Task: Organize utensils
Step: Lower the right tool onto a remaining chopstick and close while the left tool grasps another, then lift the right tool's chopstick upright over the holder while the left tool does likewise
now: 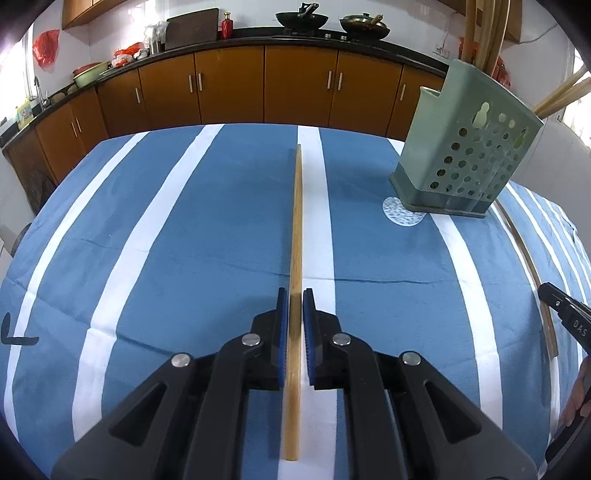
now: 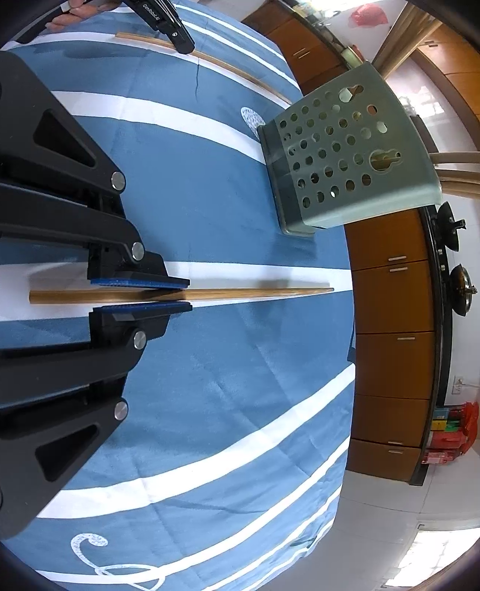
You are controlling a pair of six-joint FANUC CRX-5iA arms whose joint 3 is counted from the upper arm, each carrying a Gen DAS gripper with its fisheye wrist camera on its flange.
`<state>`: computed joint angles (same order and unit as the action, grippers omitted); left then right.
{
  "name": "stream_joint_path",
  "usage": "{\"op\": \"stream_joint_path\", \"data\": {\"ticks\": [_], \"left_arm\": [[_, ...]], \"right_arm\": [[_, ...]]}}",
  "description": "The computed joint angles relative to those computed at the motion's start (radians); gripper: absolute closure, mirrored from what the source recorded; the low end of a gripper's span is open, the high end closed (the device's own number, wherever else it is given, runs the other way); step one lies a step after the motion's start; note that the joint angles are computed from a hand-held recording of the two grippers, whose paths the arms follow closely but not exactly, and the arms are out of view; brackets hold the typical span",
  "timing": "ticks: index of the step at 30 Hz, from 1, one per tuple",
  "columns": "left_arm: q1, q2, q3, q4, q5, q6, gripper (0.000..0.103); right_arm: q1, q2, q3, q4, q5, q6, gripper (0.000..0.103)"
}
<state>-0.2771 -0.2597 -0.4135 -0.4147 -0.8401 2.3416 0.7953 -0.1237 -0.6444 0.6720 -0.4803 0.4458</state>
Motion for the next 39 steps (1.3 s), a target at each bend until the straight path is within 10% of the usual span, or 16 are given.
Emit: {"op": "stream_joint_path", "data": {"ticks": [39], "left_arm": [[0.034, -0.026, -0.043, 0.051, 0.054, -0.039, 0.092]], "right_arm": [[0.010, -0.009, -0.010, 0.013, -0.010, -0.025, 0.094]]}}
